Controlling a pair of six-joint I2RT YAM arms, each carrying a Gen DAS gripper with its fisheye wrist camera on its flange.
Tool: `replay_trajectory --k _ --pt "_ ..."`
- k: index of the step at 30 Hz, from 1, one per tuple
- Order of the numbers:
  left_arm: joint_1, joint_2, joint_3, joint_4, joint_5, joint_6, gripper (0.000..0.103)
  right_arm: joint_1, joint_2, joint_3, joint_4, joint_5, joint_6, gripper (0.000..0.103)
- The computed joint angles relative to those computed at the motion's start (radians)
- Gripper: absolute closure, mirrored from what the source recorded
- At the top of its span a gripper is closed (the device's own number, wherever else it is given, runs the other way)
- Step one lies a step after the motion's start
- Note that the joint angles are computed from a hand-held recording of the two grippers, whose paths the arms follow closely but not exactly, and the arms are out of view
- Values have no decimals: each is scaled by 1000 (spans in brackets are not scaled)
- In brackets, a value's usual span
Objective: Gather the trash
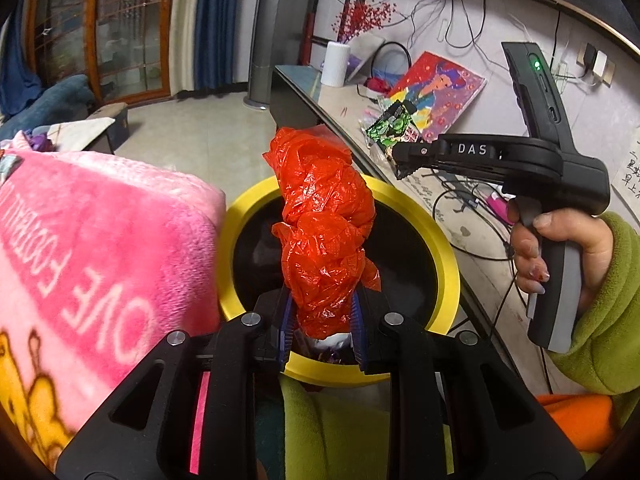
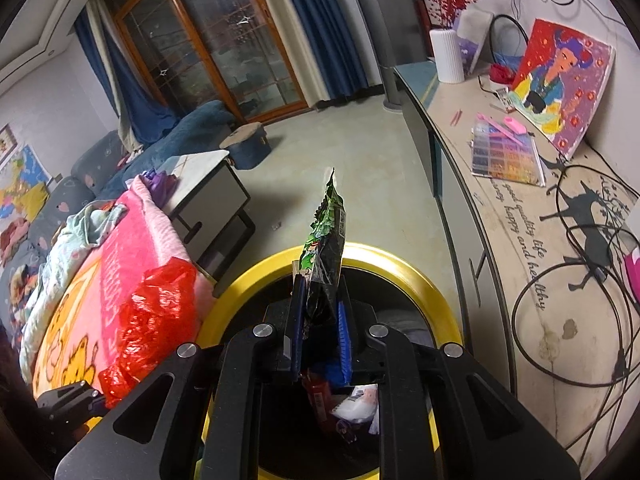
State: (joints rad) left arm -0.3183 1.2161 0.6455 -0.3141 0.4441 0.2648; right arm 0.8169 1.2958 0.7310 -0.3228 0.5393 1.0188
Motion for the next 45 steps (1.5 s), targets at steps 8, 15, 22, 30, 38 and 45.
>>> replay_trajectory --k 8,15,22,30,38,45 --pt "-43 100 30 41 -18 -23 85 -28 8 -26 34 -51 9 77" --pt "-45 145 50 64 -22 -44 59 -38 -11 -38 34 -54 18 66" --pt "-11 129 60 53 -10 -68 19 -24 -34 -33 -17 -10 34 49" --pt "50 89 79 29 2 -102 11 50 -28 15 -138 80 81 29" --pt "115 35 89 -1 14 -114 11 125 33 111 -236 150 101 18" --pt "197 -20 94 -42 32 -98 11 230 130 247 -343 220 137 7"
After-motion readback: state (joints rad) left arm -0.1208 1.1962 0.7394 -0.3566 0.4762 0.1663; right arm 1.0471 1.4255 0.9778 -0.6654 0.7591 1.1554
